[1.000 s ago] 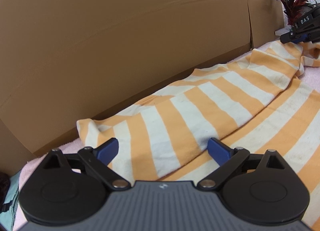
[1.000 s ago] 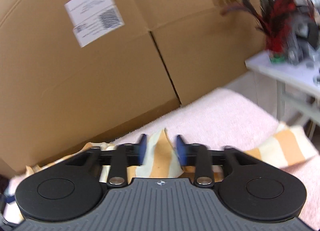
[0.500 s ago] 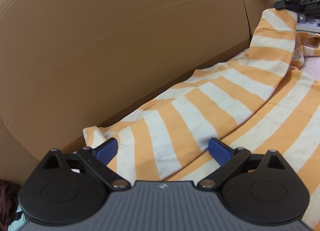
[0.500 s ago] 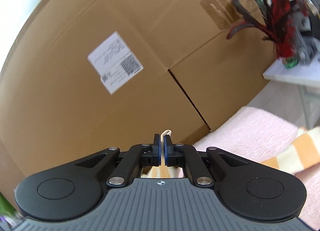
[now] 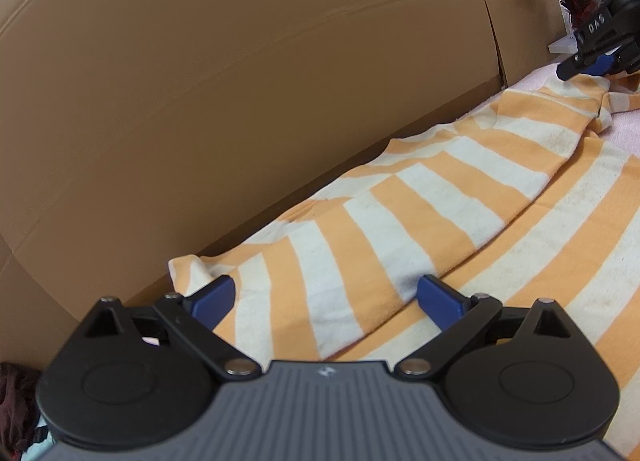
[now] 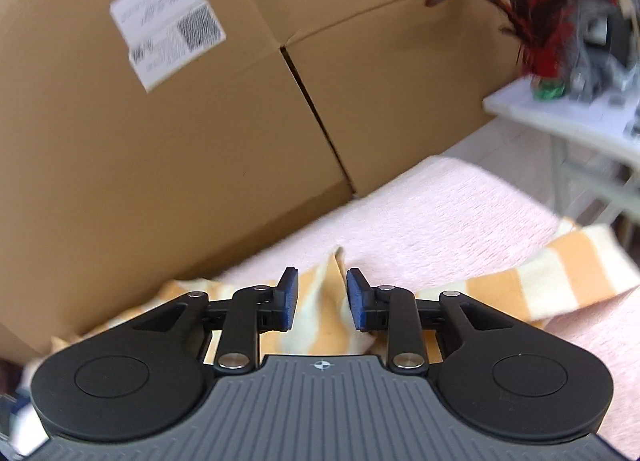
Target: Fold clothes
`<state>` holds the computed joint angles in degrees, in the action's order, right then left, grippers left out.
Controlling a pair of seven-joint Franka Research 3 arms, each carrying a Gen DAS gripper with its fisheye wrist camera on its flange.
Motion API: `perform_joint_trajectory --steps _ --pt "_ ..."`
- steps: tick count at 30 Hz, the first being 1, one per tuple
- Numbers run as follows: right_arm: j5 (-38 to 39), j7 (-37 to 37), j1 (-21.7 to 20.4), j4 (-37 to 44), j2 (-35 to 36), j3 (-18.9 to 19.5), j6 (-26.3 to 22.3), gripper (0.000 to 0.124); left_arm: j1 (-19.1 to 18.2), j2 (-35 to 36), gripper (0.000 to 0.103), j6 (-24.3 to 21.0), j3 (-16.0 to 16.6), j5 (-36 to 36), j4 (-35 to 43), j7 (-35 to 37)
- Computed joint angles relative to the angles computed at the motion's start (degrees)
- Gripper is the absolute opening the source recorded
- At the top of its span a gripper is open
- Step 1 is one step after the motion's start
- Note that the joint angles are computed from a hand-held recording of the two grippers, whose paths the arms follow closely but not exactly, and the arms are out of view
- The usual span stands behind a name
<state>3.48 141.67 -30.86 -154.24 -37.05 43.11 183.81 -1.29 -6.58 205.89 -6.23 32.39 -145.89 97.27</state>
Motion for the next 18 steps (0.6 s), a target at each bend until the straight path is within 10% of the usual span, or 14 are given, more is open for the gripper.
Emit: perform_joint_trajectory --steps 5,13,18 --pt "-4.2 1.5 -3.0 1.1 -2.3 2.7 -3.9 0.005 -0.2 0.1 0.096 0.4 0.4 1.0 0.1 -0.5" --pt "6.8 7.2 -5.0 -7.1 -4.2 5.3 22.1 0.004 -1.1 -1.1 0.074 -1.3 1.1 6.0 0.4 -5.3" --pt "13.0 6.2 -6.5 -7.4 -2.2 7.3 29.6 0.004 -2.8 -0.8 0.073 -3.2 2.4 13.0 2.9 -13.8"
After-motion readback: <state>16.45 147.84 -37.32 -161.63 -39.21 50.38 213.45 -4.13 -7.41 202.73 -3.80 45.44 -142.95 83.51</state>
